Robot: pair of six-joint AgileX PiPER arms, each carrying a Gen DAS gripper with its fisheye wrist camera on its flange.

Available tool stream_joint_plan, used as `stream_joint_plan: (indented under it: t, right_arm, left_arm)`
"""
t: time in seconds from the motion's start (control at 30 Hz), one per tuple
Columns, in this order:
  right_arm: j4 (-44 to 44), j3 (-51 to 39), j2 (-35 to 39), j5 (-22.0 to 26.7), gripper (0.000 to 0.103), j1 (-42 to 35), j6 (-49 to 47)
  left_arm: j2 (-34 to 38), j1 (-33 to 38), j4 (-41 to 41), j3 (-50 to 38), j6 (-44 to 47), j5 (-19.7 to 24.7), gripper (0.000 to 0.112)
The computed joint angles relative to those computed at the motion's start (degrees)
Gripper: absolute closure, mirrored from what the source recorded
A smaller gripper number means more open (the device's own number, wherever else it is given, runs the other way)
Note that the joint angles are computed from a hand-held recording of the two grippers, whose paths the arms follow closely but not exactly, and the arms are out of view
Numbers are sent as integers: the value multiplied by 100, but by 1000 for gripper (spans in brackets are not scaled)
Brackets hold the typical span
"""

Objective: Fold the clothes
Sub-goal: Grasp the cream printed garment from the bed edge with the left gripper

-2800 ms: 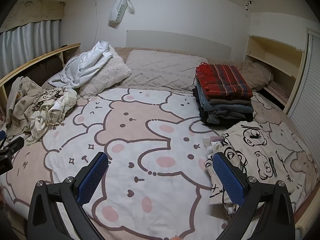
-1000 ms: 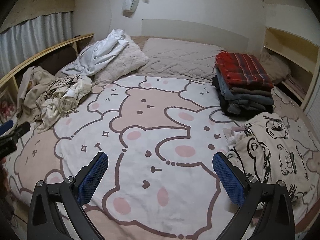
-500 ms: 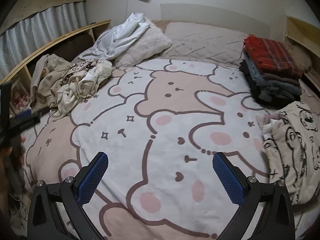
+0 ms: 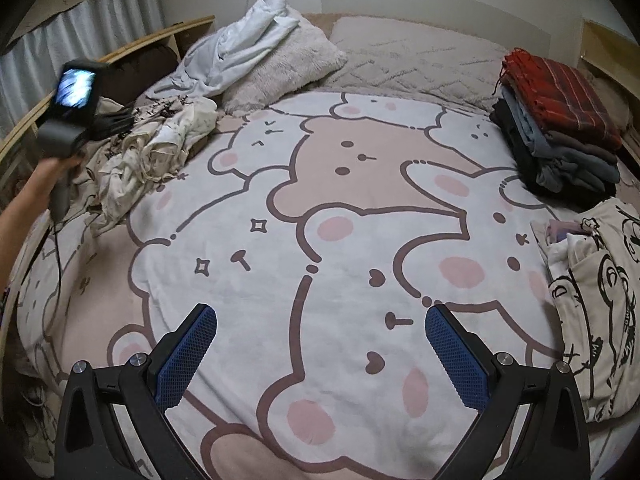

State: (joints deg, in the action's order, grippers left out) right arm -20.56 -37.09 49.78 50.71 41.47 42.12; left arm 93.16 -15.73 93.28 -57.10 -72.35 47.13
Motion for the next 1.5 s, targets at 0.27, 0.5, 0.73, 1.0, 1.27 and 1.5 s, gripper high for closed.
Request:
stream_joint_plan:
  t: [0.27, 0.5, 0.73, 1.0, 1.27, 1.5]
  right_arm:
    - [644, -175, 474, -288, 0, -951, -1015]
    - [672, -271, 731, -306, 0, -1178, -1290]
    - [845, -309, 890, -323, 0, -1198, -1467]
    - [1542, -222, 656, -488, 0, -1678, -2037]
    - [1885, -176, -152, -397, 0, -1846, -2474]
    - [3161, -456, -1053, -217, 0, -2700, -3885]
  left_arm:
    - [2356, 60, -1125, -2460, 1931, 844, 28]
    - [2888, 437, -2086, -3468, 2757, 645, 72]
    - [1796, 1540, -4866, -3442, 4070, -705, 104]
    - [18, 1953, -4656, -3668, 4596, -792, 108]
    - [-930, 1164, -5695, -5896, 6379, 256, 108]
    - [-554, -1725, -5057, -8903, 7243, 2125, 108]
